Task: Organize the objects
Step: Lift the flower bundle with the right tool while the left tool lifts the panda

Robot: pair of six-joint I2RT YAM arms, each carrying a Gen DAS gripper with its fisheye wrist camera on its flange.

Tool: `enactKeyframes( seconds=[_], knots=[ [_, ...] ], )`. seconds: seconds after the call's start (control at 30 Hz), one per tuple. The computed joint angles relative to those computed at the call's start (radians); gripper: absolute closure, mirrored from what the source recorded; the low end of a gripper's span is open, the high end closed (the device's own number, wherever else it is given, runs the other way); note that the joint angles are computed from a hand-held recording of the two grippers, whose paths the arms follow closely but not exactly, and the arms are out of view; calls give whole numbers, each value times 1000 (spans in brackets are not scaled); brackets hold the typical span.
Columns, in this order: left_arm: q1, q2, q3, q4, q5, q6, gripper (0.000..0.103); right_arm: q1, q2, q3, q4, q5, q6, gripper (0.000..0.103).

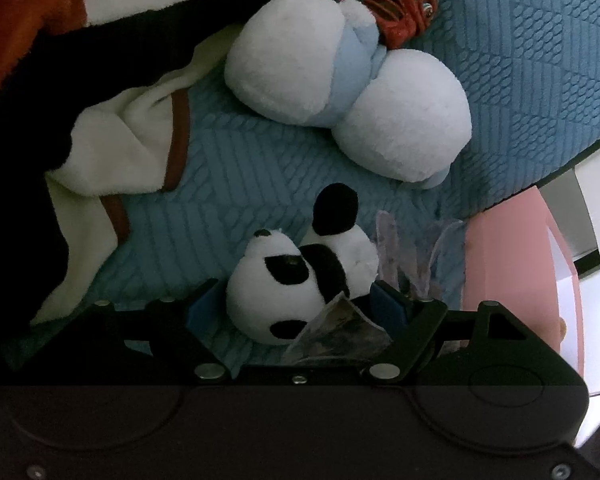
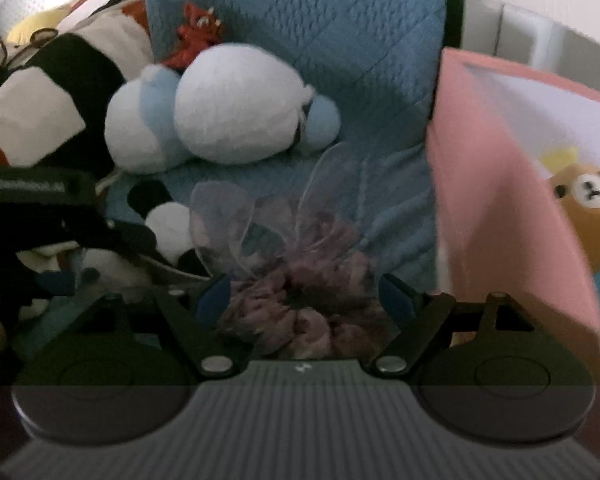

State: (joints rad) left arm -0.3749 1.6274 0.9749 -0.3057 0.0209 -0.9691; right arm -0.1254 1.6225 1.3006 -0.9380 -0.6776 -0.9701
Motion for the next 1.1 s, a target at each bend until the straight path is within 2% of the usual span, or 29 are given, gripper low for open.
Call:
enactKeyframes(
  seconds=[0.2,0.27,0.37,0.47,0.5,0.53,0.57,0.7,0.8,1.1],
  knots=[
    [-7,-9,-27,44,-16,-4,23,60,-34,-123,151,62,27,21],
    [-11,-10,-27,52,-11,-13,22,65,-45,-148,187,67,33,27],
    [-24,-10,-24,49,-15,29,21,68,-29,-136,185,79,60,35],
    [-31,-16,-28,55,-22,42,21,79,-17,-114,176,80,47,55],
    [-28,-20,-33,60,-20,47,21,86,-16,-108,176,84,40,68],
    [-26,-21,-34,59,-20,50,21,91,-18,-105,178,87,38,74],
    [-24,-21,-33,57,-21,46,21,96,-20,-105,185,93,44,76],
    [-20,-10,-24,58,-18,33,21,79,3,-81,175,74,55,81],
    [-29,20,11,-3,-43,40,25,46,-14,-95,191,56,50,84],
    [-61,71,81,-65,-115,98,31,0,-1,-64,134,44,21,84]
  ],
)
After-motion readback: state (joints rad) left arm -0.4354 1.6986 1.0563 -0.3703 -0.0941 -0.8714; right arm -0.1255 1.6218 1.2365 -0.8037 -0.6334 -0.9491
